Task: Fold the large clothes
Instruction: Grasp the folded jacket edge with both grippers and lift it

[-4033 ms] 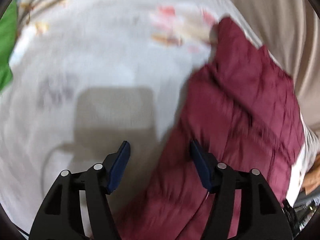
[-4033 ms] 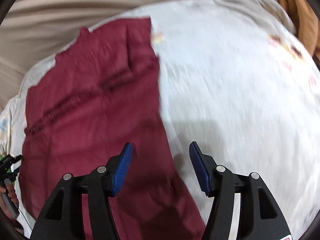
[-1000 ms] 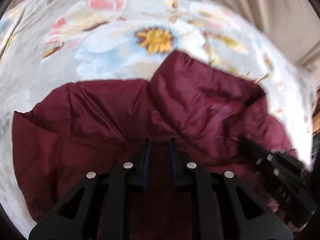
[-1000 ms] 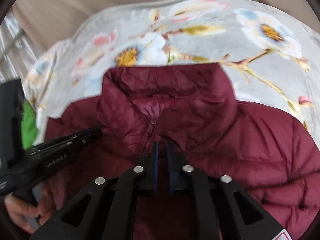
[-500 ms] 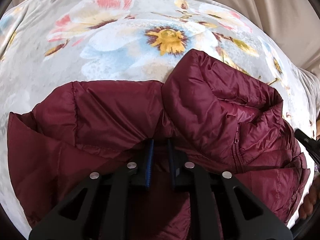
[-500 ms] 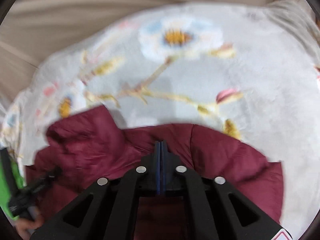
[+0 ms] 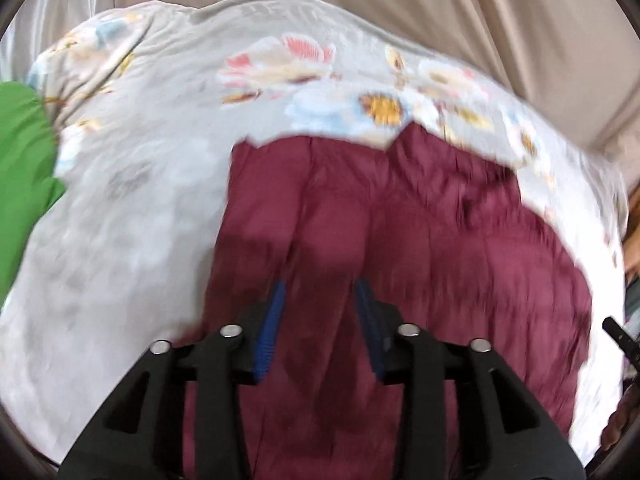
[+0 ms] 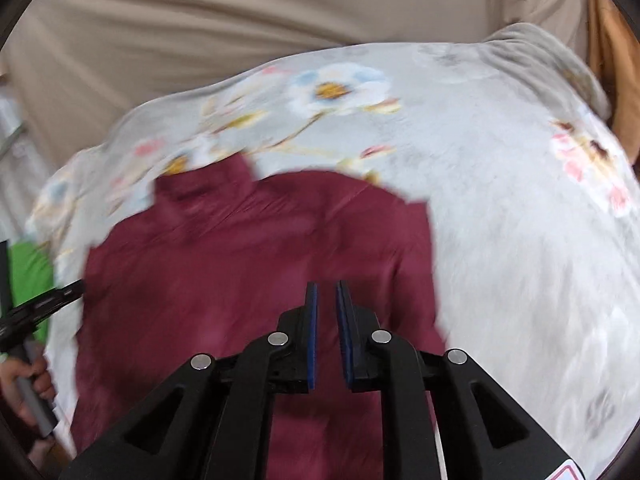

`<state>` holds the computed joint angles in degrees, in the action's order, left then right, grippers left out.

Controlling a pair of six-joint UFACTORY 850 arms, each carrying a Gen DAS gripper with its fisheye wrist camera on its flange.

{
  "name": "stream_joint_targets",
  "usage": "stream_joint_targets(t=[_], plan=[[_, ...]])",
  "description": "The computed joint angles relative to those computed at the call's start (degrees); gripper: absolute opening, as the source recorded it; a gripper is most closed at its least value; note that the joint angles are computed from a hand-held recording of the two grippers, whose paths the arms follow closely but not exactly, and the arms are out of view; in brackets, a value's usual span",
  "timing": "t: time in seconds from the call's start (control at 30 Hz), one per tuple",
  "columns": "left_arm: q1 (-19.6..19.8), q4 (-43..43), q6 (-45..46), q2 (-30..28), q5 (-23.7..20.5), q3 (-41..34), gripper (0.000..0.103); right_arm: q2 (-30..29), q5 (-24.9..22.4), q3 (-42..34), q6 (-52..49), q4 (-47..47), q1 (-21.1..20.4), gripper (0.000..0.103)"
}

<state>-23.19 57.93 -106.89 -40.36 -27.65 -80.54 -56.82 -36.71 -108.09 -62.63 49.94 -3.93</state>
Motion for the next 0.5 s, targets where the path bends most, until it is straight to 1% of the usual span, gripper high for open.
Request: stream_joint_targets(t=[0.07, 0.1, 0.13, 0.17, 0.2, 0.23, 0.27, 0.3, 0.33, 0.4, 0.43, 0.47, 0.5], plan=[[-1.4, -6.4, 5.7, -1.7, -2.6, -0.7, 0.037, -0.8, 0.5, 0.7, 1.0, -3.9, 0.8, 0.013], [-1.7, -8.6, 6.7, -2.3, -3.1, -0.7, 0.037, -1.8, 2.7, 0.7, 3.6, -6.8, 1.0, 0.010], [-1.8, -10.9, 7.0, -3.1, -3.7, -0.3, 0.038, -3.0, 3.8, 0.0, 7.2, -9.6, 0.9, 0.000], [-2.0, -11.3, 5.9, -2.9, -4.7, 0.8, 0.039, -4.7, 2.6, -1.7, 10.8, -10.4, -0.3, 0.000], [-2.2, -11.6, 4.7, -2.6, -5.9, 1.6, 0.039, -5.5, 0.7, -2.9, 12.0, -9.2, -1.4, 0.000], [-2.4, -12.1, 2.9, -1.5, -7.0, 3.4, 0.039, -5.2, 0.2, -2.4, 13.3, -7.9, -3.0, 0.000], [-2.7, -11.8, 0.1, 0.4, -7.0, 6.0, 0.038, -3.8, 1.9, -0.3, 13.6, -7.8, -4.2, 0.001], [-3.0, -11.3, -2.3, 2.1, -6.8, 8.2, 0.038, -2.4, 2.7, 1.5, 12.4, -7.0, -5.3, 0.011], [-3.6, -10.4, -5.6, 4.8, -6.7, 11.6, 0.037, -0.9, 3.1, 3.5, 10.2, -5.8, -6.5, 0.014], [-4.7, -9.7, -9.0, 8.9, -5.8, 16.5, 0.038, 2.8, 2.5, 8.4, 4.8, -3.6, -9.5, 0.015], [-5.7, -9.0, -11.6, 11.9, -4.5, 20.1, 0.044, 5.0, 2.0, 11.3, 2.1, -2.7, -10.9, 0.016], [-6.4, -8.4, -13.6, 13.8, -3.6, 22.4, 0.056, 6.3, 1.5, 13.2, 0.4, -2.3, -11.8, 0.021], [-7.2, -7.7, -15.5, 15.0, -3.0, 24.0, 0.061, 9.1, 1.4, 17.3, -2.3, -1.7, -13.3, 0.038]])
